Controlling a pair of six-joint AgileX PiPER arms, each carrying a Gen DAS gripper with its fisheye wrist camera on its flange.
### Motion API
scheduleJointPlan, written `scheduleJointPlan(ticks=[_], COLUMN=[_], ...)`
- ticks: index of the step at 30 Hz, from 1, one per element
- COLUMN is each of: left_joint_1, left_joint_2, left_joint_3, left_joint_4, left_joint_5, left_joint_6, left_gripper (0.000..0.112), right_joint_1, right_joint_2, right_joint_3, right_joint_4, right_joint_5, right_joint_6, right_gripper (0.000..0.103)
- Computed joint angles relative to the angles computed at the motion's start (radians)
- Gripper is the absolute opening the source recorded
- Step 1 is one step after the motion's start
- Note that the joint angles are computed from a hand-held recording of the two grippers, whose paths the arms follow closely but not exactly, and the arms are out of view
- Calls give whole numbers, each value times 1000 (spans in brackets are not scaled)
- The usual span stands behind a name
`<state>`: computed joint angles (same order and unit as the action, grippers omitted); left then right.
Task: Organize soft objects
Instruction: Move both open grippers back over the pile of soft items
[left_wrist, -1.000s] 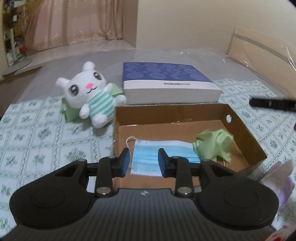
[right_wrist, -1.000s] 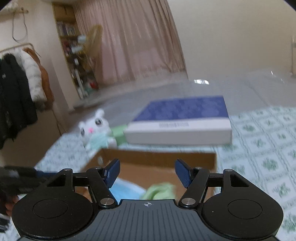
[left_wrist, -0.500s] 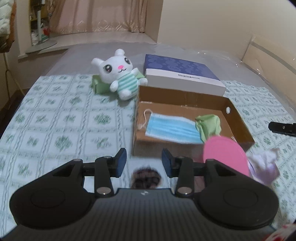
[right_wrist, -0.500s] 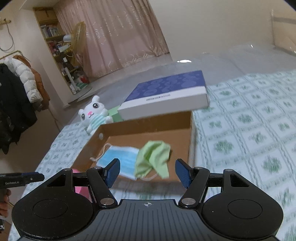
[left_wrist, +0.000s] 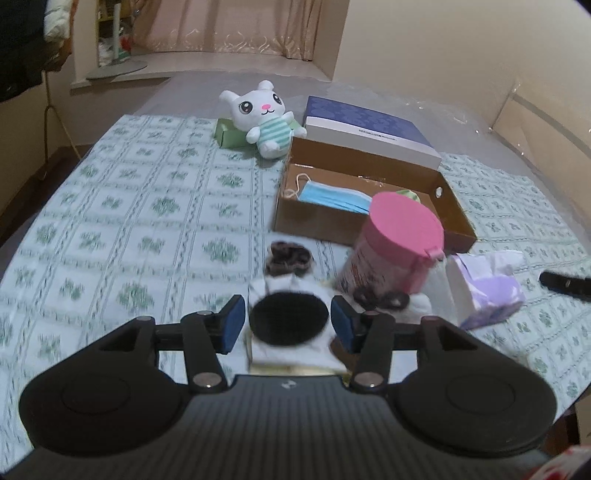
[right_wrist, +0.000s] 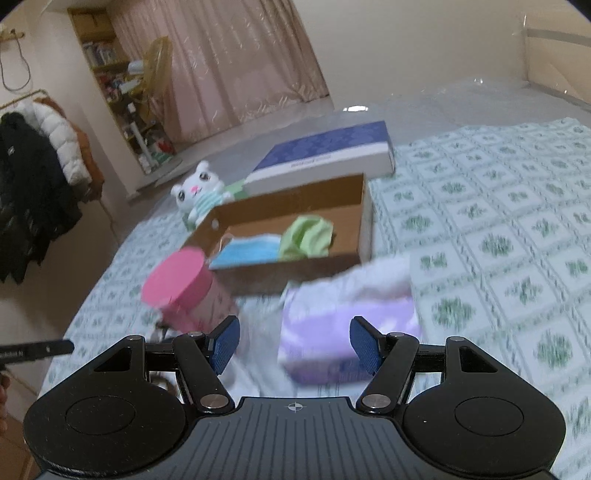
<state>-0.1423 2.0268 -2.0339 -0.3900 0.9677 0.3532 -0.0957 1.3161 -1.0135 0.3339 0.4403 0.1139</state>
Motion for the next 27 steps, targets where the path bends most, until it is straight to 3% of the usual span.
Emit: scheduleJointPlan(ticks=[11, 20, 27], left_joint_1=[19, -8, -57], left_joint_2=[-258, -376, -419], left_joint_3=[417, 602, 680], left_joint_4=[-25, 33, 38], left_joint_5=[-142, -224, -294], left_joint_6=[7, -9, 19], left_gripper=[52, 52, 52], right_joint_1=[152, 270, 378], right_joint_2=[-107, -99, -62], right_joint_3=[154, 189, 192], right_joint_4=[-84, -186, -349], right_joint_5=[-3, -35, -68], right_joint_6=[162, 287, 417], right_gripper=[72, 72, 72])
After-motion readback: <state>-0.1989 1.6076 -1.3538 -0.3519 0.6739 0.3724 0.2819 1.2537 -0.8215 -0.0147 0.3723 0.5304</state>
